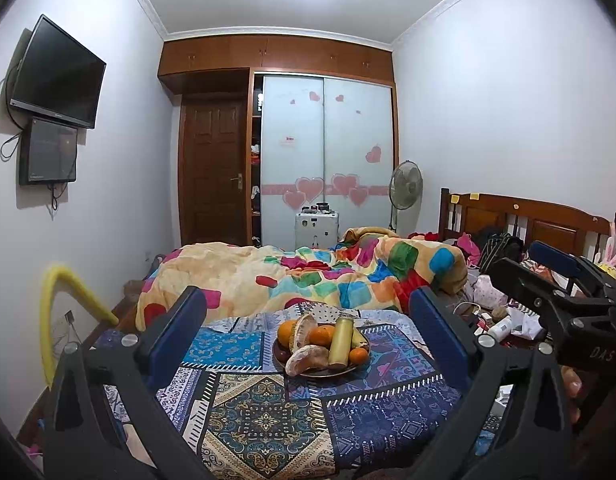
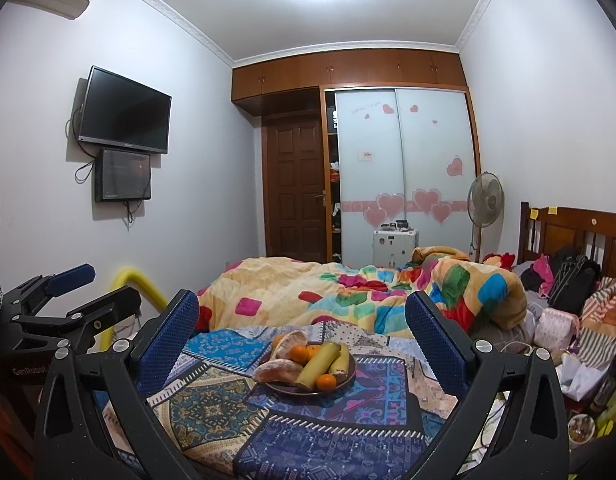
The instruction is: Organize fruits
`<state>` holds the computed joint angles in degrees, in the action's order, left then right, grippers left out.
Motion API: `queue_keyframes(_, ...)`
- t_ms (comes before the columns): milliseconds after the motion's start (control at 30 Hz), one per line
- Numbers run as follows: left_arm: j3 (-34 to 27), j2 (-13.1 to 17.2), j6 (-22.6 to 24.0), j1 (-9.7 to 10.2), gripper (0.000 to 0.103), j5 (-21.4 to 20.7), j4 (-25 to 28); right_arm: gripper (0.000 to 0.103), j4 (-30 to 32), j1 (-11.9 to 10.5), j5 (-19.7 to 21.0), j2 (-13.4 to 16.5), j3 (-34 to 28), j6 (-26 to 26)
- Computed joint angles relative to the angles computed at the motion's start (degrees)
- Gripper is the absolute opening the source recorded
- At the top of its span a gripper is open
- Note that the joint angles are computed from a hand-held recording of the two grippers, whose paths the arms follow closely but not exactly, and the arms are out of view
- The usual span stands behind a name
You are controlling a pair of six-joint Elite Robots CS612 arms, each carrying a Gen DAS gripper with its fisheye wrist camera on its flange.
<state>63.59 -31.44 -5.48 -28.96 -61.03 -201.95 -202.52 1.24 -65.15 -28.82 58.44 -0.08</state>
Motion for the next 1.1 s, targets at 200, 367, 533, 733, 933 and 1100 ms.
queue_keyframes(200,0.1,0.0,-0.1,-0.01,0.103,-0.1,-0.1,0.103,0.0,0.0,0.1,0.1,-0.1,-0.1)
queue_keyframes(367,0.1,0.0,-0.2,0.0,0.103,-0.3,0.0,0.103,0.3,0.0,0.3,0.0,-0.1,-0.3)
queue_keyframes(533,0.1,0.1,-0.6,0.06,0.103,-0.3,0.2,0.103,0.1,-0.1,0.5,0.0,-0.1,-0.2)
queue_keyframes(733,0.3,-0.1,-0.8,0.14,0.103,-1.3,0.9,0.103,0.3,-0.1,0.7,-0.1,0.1,-0.3)
queue_keyframes(933,0.1,-0.1,-0.8,0.1,0.103,-1.3,1.2,0.103,0.6,0.0,0.7,-0.1,0.0,-0.3)
queue_keyframes(1100,0.0,0.0,-1.3,0.21,0.103,-1.6,1.6,0.103,0.9,0.0,0.6,0.0,-0.2,-0.2)
